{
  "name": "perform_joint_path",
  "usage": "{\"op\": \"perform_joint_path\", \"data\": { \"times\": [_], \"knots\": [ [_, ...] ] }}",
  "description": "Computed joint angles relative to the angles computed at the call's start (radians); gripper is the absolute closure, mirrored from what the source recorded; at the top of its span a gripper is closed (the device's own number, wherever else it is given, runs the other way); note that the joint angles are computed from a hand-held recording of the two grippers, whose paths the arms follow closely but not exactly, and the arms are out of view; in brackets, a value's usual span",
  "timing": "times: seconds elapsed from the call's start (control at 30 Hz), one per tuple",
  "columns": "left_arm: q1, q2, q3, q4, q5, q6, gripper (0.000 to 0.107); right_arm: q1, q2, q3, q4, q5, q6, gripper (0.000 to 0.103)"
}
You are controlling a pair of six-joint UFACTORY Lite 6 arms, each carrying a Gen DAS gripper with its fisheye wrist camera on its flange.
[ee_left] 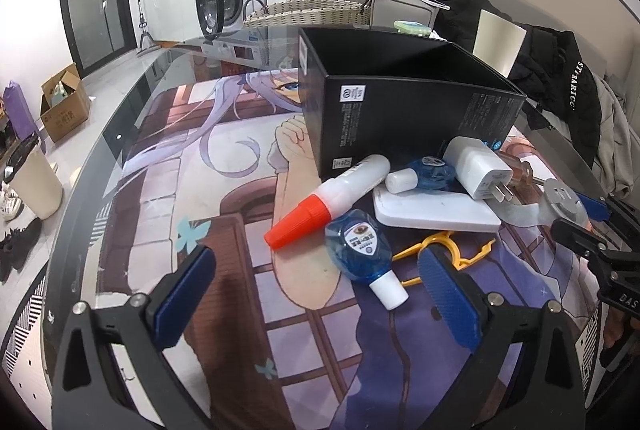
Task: Organize rigid objects
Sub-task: 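Grasp the blue correction-tape dispenser with the left tool while the right tool holds the socket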
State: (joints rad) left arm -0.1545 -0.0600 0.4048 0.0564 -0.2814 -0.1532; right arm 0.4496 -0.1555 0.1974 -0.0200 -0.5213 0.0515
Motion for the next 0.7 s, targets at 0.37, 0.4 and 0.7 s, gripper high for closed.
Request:
{"op": "perform_joint_path", "data": {
  "times": [0.37,0.4,0.7],
  "knots": [
    [0.049,-0.017,-0.038,0.036,-0.019,-0.018,0.037,0.024,0.004,0.004,-0.022,-0.027,0.024,0.045],
    [0.051,-0.024,-0.041,0.027,-0.015,-0.010,0.037,0.027,0.010,0.008,-0.023,-0.028,0.023,0.045],
    [0.137,-0.005,-0.014,0.429,-0.039,-0.402,0.037,0.061,0.017,0.012,0.001,-0.039,0.015,0.045]
  ]
}}
